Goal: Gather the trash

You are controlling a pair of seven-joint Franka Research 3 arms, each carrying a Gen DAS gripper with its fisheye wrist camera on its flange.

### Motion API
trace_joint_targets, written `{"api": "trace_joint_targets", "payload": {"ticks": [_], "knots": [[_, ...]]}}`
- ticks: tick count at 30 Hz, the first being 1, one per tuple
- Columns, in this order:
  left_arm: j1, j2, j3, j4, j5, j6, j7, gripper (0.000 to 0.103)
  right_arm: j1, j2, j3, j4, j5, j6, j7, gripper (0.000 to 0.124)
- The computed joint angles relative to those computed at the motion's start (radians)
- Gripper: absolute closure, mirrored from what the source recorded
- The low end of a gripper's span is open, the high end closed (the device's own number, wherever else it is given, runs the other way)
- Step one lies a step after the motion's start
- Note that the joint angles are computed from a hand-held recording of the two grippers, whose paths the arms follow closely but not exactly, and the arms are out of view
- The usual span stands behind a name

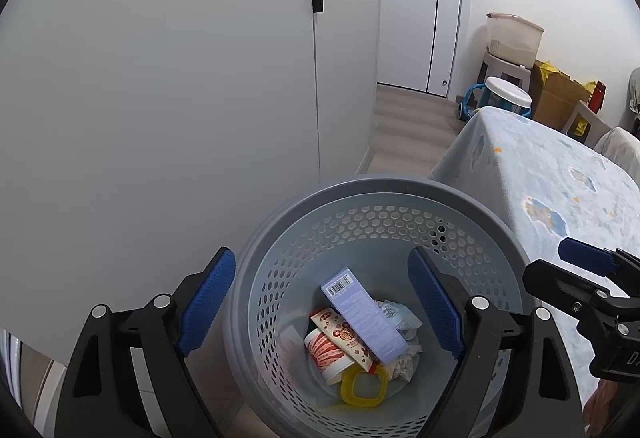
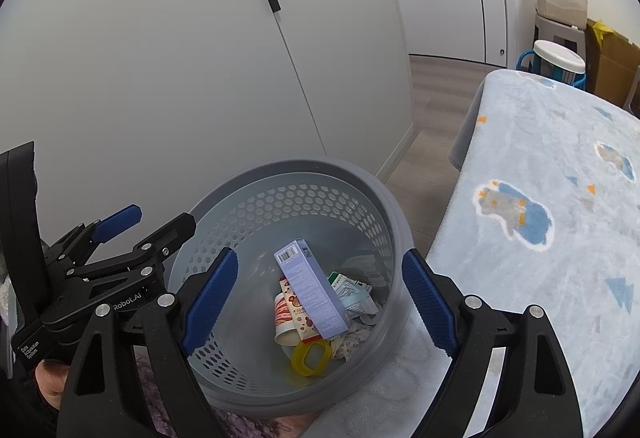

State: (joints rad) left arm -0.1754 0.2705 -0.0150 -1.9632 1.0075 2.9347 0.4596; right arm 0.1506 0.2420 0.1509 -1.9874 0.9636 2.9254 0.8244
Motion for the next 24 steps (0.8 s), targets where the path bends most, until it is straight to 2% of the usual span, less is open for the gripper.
{"api": "trace_joint_targets", "payload": {"ticks": [24], "knots": [[-0.002,0.004,0.005,0.003,0.009,0.001,-0.007,0.019,0.004,-0.002,-0.001,-0.002,-0.008,0.002,0.007,0.041]]}}
